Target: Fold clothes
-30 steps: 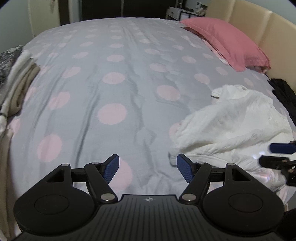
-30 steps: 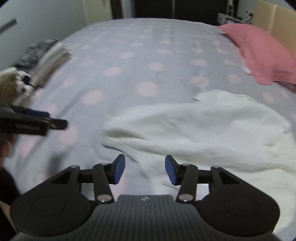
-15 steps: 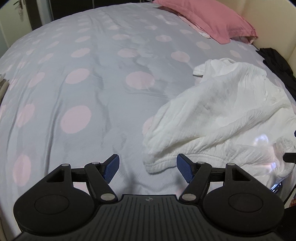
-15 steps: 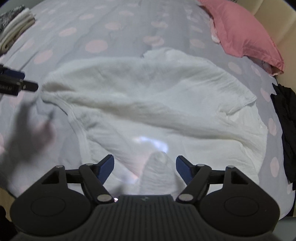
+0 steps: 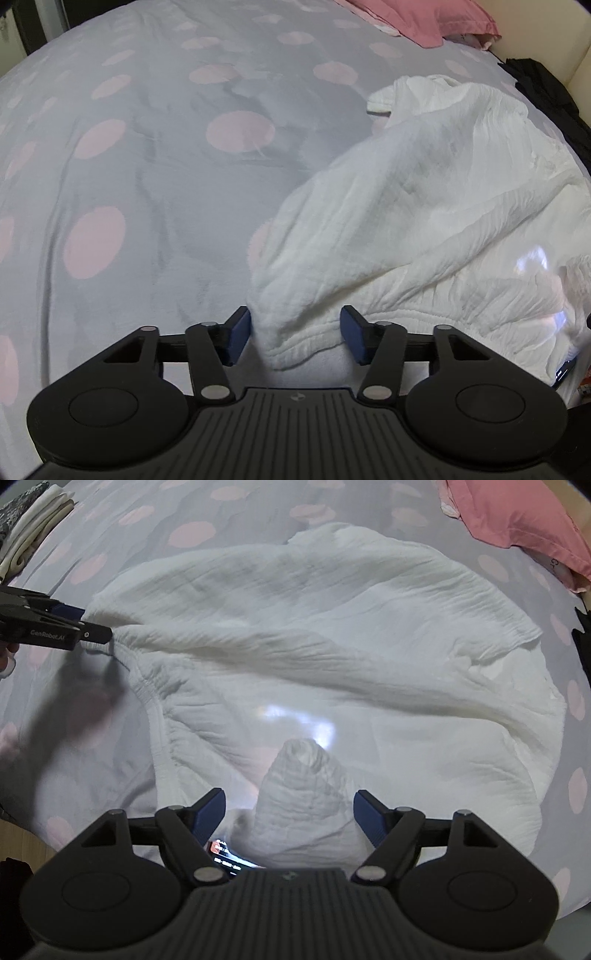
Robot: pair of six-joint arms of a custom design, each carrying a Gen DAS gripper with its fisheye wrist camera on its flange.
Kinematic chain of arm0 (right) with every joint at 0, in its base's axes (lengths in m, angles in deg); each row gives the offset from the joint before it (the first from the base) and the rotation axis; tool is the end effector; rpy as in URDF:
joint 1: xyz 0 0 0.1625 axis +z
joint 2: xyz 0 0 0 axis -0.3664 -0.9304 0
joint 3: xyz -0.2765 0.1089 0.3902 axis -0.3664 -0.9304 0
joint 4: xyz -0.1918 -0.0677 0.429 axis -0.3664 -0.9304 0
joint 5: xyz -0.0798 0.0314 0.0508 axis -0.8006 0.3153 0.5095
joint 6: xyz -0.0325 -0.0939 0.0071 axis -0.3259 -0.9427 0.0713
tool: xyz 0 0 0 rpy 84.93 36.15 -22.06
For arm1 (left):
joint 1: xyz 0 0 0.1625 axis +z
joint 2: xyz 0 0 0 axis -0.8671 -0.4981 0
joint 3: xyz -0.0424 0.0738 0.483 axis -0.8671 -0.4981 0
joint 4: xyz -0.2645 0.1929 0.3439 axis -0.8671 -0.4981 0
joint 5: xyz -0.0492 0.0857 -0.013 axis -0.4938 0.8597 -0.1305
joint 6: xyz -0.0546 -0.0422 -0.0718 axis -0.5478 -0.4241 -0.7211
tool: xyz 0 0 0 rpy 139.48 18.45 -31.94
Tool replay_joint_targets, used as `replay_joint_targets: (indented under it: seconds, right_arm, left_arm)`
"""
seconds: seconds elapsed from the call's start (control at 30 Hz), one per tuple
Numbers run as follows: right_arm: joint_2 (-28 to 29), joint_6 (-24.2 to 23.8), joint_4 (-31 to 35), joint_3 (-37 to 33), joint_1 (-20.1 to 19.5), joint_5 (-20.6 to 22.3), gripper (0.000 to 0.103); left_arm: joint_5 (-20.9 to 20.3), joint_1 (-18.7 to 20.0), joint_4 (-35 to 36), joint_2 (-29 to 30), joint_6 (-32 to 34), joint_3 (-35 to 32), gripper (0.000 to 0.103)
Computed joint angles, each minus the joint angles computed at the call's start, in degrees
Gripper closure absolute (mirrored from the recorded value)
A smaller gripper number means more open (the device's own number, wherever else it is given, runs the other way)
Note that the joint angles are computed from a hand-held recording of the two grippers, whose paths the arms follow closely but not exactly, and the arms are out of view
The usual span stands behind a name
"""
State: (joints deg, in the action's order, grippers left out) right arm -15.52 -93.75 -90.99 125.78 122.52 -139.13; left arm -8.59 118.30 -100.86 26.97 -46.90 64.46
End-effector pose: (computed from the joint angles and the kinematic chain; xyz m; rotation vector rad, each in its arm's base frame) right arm 0.1854 -0.6189 0.2752 0.3217 -2.3390 0.2491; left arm -0.2254 -0.7236 0.1685 0.7941 2.4231 -0.2265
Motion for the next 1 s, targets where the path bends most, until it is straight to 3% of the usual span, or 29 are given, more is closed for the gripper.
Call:
replay_joint_targets:
  seconds: [0.13,0.17,0.27,0.4,1.0]
  right_arm:
    - [0.43,0.12,-0.89,-0.38,-0.41,0.46,0.027]
    - [0.52,0.36,-0.47,-0.56,-0.49,0.66,0.033]
    - [0.80,1.08,0.78,-1.09,-0.75,1.25,0.070]
    - [0.78,1.07,0.44,-0.58,-0.09,0.76,0.084]
    - [-1.10,-1.86,-6.52,2.28,6.79,0.88,0.089]
  left_arm:
    - [0.95,-0.20,-0.65,0.85,1.05,-0.30,0.060]
    - [1.20,-0.25,-0.85,0.93,1.13,-0.37,0.066]
    - [1.82,-0.27,-1.46,0.88,0.86,-0.44,0.080]
    - [2.26,-0.16,-1.79,0.81,0.36,-0.59,0.093]
    - [4.92,-3.14,-10.91,-3.87,1.44,2.55,0.099]
